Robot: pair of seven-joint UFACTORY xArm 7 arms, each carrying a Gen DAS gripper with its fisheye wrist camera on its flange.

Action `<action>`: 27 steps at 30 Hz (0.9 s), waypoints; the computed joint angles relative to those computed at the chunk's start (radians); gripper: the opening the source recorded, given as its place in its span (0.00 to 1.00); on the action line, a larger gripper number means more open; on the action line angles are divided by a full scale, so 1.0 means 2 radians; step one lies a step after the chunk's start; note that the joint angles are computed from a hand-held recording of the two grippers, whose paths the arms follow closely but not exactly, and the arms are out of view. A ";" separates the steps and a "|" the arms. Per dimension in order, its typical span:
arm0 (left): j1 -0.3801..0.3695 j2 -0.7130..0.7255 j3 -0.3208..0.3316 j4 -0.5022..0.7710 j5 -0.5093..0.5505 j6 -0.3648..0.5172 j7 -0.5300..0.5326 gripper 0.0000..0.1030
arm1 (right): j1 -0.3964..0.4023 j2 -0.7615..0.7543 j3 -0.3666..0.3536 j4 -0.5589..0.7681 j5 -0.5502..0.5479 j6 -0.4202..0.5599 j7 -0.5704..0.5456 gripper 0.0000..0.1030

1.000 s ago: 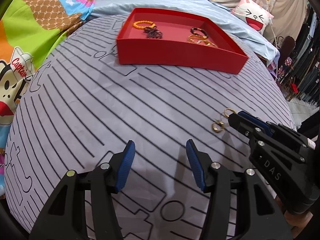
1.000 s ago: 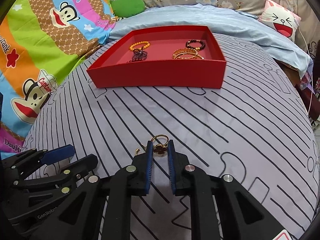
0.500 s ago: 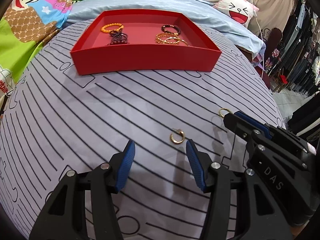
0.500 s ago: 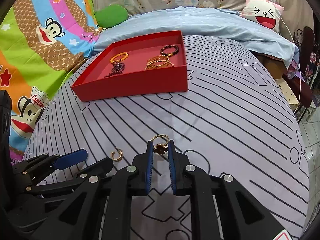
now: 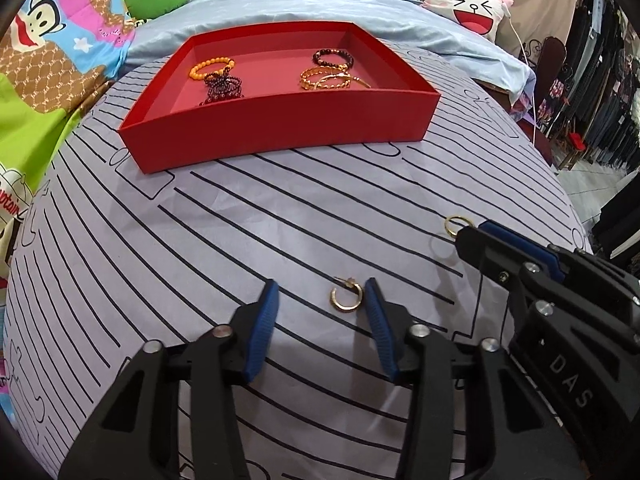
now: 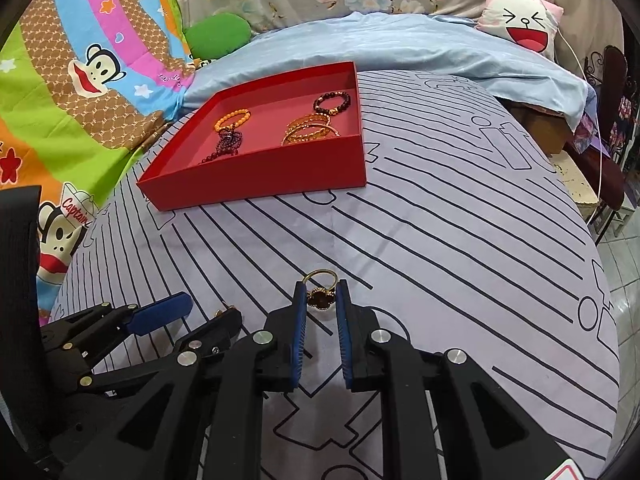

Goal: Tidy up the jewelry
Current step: 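Grasp gold hoop earring with left tool while right tool holds flower ring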

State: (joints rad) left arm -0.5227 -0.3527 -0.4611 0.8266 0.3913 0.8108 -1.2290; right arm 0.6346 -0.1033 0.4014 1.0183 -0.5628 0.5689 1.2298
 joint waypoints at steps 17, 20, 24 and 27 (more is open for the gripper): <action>-0.004 -0.027 0.000 -0.015 -0.018 -0.004 0.005 0.16 | 0.003 -0.010 0.008 0.000 -0.004 0.002 0.005 0.14; -0.002 -0.048 0.003 -0.027 -0.030 -0.006 0.007 0.16 | 0.003 -0.011 0.010 0.001 -0.004 0.002 0.004 0.14; 0.001 -0.081 0.005 -0.044 -0.048 -0.006 0.010 0.16 | 0.004 -0.010 0.013 0.005 -0.007 0.003 0.006 0.14; 0.005 -0.104 0.009 -0.057 -0.065 -0.009 0.016 0.16 | 0.005 -0.010 0.014 0.009 -0.008 0.003 0.004 0.14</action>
